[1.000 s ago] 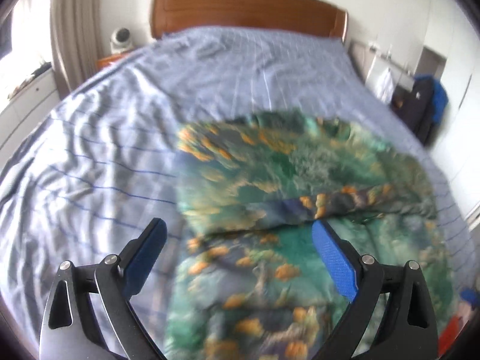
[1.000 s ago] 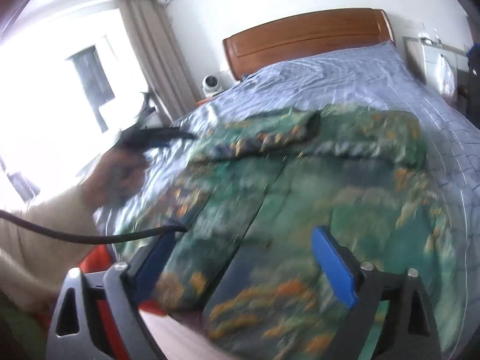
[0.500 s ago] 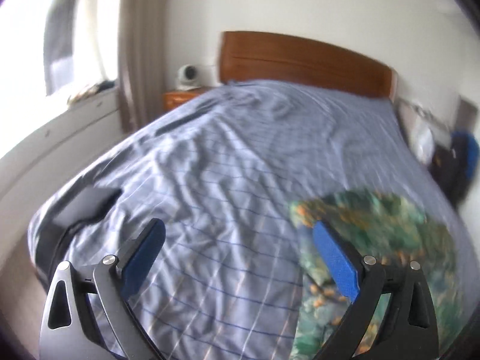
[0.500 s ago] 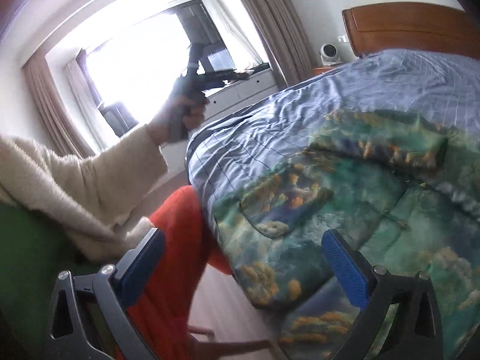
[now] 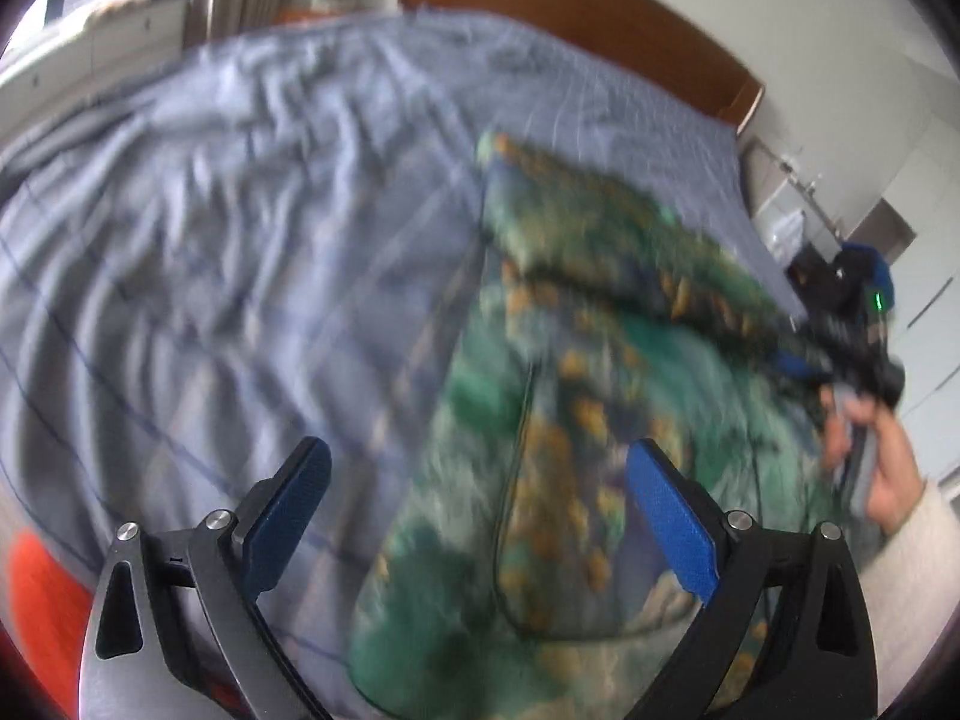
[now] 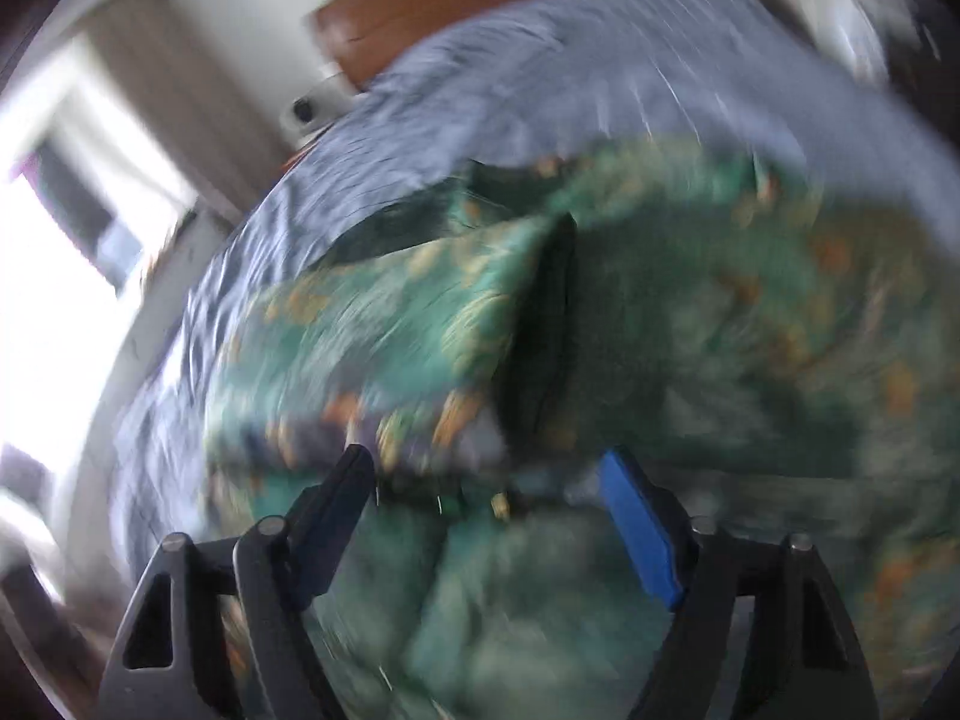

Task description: Fold large clothes

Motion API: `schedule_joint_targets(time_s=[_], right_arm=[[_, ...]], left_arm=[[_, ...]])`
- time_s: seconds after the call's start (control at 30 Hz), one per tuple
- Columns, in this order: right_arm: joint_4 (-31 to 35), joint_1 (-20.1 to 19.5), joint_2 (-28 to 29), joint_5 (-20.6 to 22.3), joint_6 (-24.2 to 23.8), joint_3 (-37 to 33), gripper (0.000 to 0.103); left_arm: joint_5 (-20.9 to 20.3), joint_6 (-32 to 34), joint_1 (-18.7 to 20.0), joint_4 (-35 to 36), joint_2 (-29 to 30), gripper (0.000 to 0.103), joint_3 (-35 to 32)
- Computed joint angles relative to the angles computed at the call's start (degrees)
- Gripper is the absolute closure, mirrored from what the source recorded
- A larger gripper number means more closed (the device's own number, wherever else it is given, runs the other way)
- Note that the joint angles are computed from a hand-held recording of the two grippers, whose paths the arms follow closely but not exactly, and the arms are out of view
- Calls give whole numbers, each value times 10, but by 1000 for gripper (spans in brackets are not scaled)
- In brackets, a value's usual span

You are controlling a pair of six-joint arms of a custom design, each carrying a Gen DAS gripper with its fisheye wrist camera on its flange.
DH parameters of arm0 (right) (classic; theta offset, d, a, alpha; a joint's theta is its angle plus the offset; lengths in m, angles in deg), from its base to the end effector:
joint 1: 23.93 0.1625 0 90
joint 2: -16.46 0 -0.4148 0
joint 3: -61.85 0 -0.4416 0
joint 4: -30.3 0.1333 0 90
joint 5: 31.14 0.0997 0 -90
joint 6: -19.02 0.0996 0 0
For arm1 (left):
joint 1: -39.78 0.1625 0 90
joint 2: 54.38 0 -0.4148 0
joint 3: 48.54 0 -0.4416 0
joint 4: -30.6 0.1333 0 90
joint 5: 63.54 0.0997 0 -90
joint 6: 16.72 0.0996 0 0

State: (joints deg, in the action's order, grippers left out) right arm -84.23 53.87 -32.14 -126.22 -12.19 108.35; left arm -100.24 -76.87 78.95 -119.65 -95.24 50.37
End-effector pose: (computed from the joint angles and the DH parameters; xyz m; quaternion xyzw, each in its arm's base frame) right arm -0.0578 -0.8563 0.4458 0.1505 -0.9605 0.1978 0.1252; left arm -0.3688 -0.5754 0.0035 -0.0812 0.8899 -0.3793 0.2399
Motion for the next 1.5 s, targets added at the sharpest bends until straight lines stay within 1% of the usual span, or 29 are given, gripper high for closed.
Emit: schedule_joint_targets(time_s=[0.03,0.07,0.1,0.13,0.2,0.23,0.27,0.3,0.33,0.37,0.4,0.43,0.5,0.57,0.6,0.63,0.67,0.77,0.8,0.87,0.9,0.93,1.0,1.03,1.13,1.23,1.33,1.4,1.5], right_arm=[[7,-1,18,3,39,-22,54],[11,0,27,4,56,-33,85],[-2,2,28,2,61,-32,85],[-39,7,17,7,49,-11,85],[-104,13,-4,21,4,29,85],[-142,19,-10,6,-24,47,85],[-157,25,-5,-21,-41,49,84],[-164,30,4,-61,-58,49,82],[-155,31,17,-88,-65,38,80],[-136,29,26,-105,-65,26,73],[-125,25,32,-112,-61,21,68],[-138,20,24,-97,-56,34,65],[-162,9,-3,-53,-46,68,49],[-173,0,-39,-18,-36,106,48],[-183,-5,-65,-3,-44,138,46],[-184,-7,-79,3,-55,153,45],[-190,-10,-98,6,-69,176,42],[-217,-26,-175,11,-109,275,35],[-238,-34,-208,11,-120,318,34],[-277,-45,-250,12,-142,374,33],[-318,-52,-278,7,-160,415,32],[-343,-56,-291,7,-171,437,31],[-387,-67,-320,14,-190,482,25],[-411,-73,-335,20,-200,504,24],[-450,-87,-363,38,-238,547,20],[-463,-94,-366,39,-266,562,20],[-455,-107,-356,30,-257,562,20],[-447,-110,-347,14,-249,558,19],[-457,-113,-345,20,-256,562,15]], left_arm=[[-5,-8,0,15,2,4,-2],[-3,-13,-1,30,1,4,-3],[5,-11,-4,35,4,4,-5],[15,-7,-7,36,5,4,-4],[29,6,-12,28,11,4,-7],[30,12,-12,24,14,4,-10],[31,19,-9,24,21,4,-17],[31,20,-8,33,27,4,-25],[34,26,-5,31,32,4,-30],[37,26,-6,35,36,4,-31],[41,21,-7,48,38,4,-33],[46,19,-9,58,39,4,-34],[64,14,-15,84,41,4,-35],[78,13,-20,108,45,4,-42],[86,16,-22,118,48,4,-47],[90,19,-23,126,52,4,-53],[93,25,-24,128,55,4,-58],[101,60,-29,112,70,4,-73],[102,72,-29,108,76,4,-79],[100,92,-29,105,86,4,-91],[98,102,-29,107,93,4,-100],[97,107,-28,116,98,4,-110],[94,112,-26,131,108,4,-128],[93,121,-25,124,113,4,-133],[101,141,-21,116,129,4,-148],[94,150,-13,106,143,4,-154],[83,137,-2,142,154,4,-161],[92,160,-3,104,159,2,-150],[91,162,-2,98,160,1,-148]])
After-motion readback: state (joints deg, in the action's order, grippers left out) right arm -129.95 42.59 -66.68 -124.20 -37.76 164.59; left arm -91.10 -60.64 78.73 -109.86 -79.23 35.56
